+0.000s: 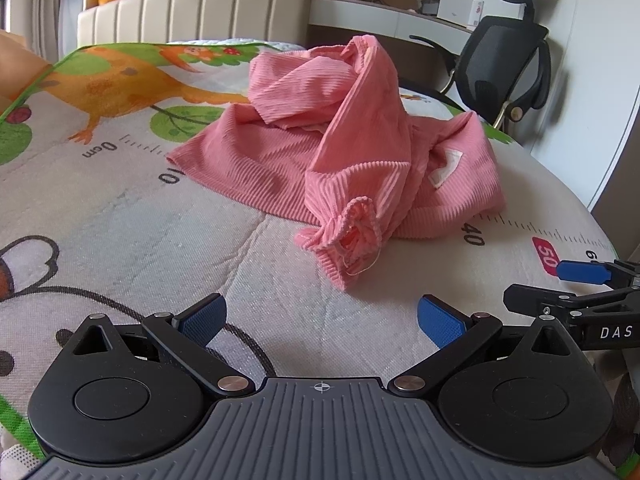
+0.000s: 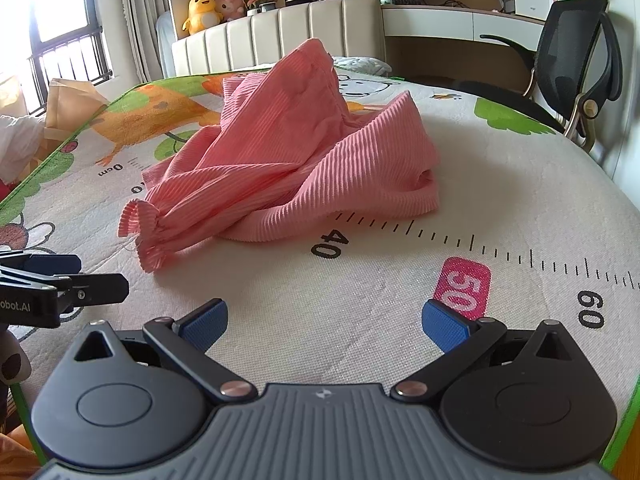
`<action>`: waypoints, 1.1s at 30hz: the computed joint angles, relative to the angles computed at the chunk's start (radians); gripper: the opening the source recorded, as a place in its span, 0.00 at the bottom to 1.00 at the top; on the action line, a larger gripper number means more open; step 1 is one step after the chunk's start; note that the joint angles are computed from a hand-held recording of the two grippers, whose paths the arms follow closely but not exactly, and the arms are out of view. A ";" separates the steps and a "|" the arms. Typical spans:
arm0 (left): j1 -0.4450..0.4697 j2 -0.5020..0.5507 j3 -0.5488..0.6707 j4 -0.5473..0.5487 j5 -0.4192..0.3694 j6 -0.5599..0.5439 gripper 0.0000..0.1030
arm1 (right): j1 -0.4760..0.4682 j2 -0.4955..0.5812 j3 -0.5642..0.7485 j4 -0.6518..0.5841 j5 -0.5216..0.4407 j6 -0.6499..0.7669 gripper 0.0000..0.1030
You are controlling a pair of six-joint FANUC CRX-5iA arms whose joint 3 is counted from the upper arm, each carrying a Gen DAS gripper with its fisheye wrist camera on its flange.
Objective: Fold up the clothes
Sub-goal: 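Approach the crumpled pink garment with both grippers open, then grasp the pink garment's cuffs with the left and right grippers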
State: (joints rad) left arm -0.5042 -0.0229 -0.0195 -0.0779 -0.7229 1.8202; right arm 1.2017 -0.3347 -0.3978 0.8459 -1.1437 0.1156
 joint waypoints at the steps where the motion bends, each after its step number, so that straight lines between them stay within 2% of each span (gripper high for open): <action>1: 0.000 0.000 0.001 0.000 -0.001 0.000 1.00 | 0.000 0.000 0.000 0.000 0.000 0.000 1.00; 19: 0.001 0.000 0.001 0.012 -0.004 -0.014 1.00 | 0.002 -0.001 0.003 0.007 -0.010 0.007 1.00; 22: 0.020 -0.004 -0.002 0.061 0.002 -0.064 1.00 | -0.002 0.000 0.011 -0.006 -0.011 0.034 1.00; 27: 0.102 0.006 0.019 0.237 0.018 -0.250 1.00 | -0.062 -0.014 0.055 -0.105 0.037 0.165 1.00; 29: 0.135 0.031 0.054 0.293 0.016 -0.309 1.00 | -0.103 -0.017 0.068 -0.153 0.056 0.194 1.00; 31: 0.155 0.096 0.125 0.292 -0.003 -0.329 1.00 | -0.142 -0.017 0.073 -0.196 0.068 0.193 1.00; 33: 0.172 0.166 0.207 0.282 -0.029 -0.341 1.00 | -0.159 -0.047 0.033 -0.188 0.117 0.140 1.00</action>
State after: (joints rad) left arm -0.3322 0.1430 0.1873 0.2039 -0.7520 1.4790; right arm 1.0426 -0.3812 -0.3653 0.6577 -1.0262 0.2553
